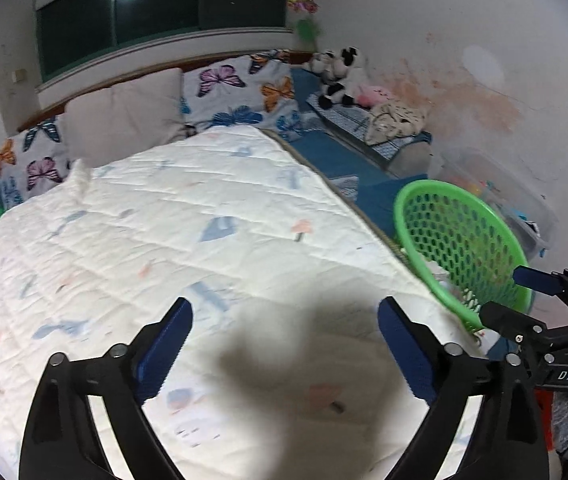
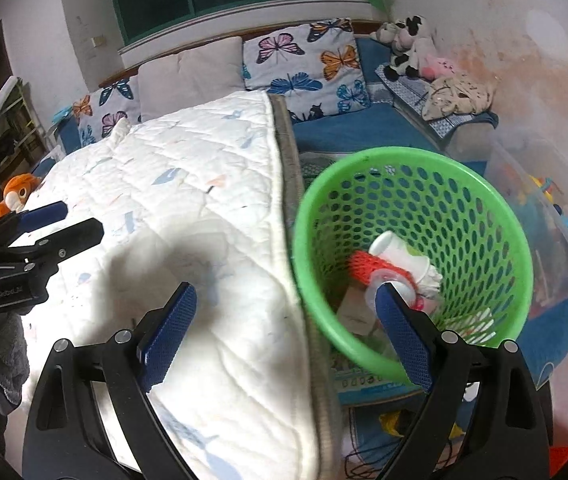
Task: Collect trash
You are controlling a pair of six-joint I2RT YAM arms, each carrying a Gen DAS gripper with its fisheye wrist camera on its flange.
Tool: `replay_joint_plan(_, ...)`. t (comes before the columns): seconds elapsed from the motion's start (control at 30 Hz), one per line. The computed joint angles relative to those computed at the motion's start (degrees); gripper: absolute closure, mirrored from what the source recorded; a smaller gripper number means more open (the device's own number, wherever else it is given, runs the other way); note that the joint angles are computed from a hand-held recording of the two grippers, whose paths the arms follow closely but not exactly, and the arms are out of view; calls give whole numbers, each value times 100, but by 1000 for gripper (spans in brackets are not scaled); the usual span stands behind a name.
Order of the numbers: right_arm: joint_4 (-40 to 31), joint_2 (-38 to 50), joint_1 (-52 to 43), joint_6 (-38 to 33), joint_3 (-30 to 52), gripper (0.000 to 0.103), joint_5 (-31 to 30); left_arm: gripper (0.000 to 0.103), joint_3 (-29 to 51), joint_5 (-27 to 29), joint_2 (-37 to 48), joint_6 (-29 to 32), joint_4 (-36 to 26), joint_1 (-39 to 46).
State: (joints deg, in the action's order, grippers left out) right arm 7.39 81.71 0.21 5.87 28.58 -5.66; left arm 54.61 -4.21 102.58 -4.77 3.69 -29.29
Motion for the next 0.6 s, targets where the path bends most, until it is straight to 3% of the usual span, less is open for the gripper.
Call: replay_joint_plan(0.6,18,-409,1241,685,-173,9,751,8,-1560,-385,-1377,-173,322,552)
